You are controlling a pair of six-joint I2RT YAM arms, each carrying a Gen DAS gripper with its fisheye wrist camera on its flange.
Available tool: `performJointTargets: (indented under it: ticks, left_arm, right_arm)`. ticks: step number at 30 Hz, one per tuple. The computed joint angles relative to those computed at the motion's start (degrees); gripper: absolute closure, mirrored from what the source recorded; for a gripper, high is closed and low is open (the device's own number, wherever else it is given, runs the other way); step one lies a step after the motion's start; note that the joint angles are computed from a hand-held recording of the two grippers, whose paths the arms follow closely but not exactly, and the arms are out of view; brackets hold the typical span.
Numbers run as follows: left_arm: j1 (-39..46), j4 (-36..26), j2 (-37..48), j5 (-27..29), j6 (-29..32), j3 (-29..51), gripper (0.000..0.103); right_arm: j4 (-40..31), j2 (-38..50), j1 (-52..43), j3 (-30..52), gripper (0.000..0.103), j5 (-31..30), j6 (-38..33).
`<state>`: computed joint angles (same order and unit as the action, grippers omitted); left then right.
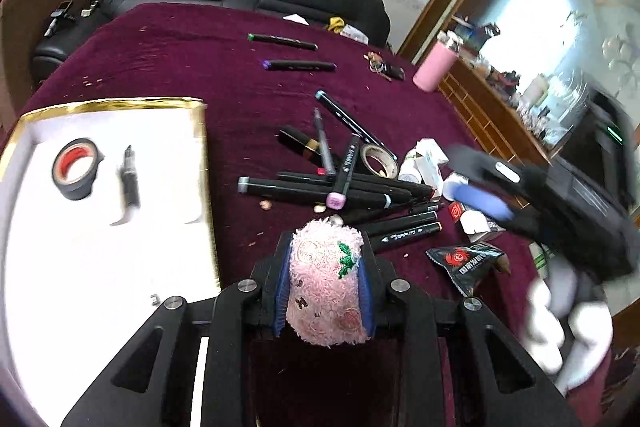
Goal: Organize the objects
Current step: 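Carry the pom-pom toward the tray with the left tool while the right grasps another clear pen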
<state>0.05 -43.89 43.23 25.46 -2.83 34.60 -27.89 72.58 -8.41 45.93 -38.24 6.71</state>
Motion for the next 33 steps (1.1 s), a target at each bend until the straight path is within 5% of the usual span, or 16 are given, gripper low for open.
performJointTargets:
  ticks: [10, 14, 17, 18, 22, 33]
  left_arm:
    - [26.9, -9.7, 2.8, 13.2, 22.9, 1.8, 0.079]
    - [33.5, -10.0, 8.3, 15.9, 28.4, 2.7, 0.079]
    - [36.2, -9.3, 11.0, 16.8, 30.0, 3.0, 0.079]
    - [36.9, -9.0, 11.8, 17.1, 30.4, 3.0, 0.079]
    - [41.5, -10.6, 14.1, 18.4, 34.8, 3.9, 0.079]
    - [50.6, -13.1, 17.9, 19.3, 40.7, 6.6, 0.079]
  right_arm:
    - [-2.8, 30.1, 14.8, 25.2, 0.041, 22.4, 5.5]
    - [-4.7, 35.3, 16.5, 29.6, 0.065, 25.7, 6.1]
    - [-4.4, 36.6, 16.7, 30.5, 0.073, 27.2, 6.9]
    - [-5.0, 36.8, 16.8, 30.9, 0.087, 28.1, 7.2]
    - [-4.5, 35.5, 15.6, 28.9, 0.095, 26.4, 6.5]
    - [-2.5, 19.7, 10.5, 17.7, 0.095, 10.8, 6.7]
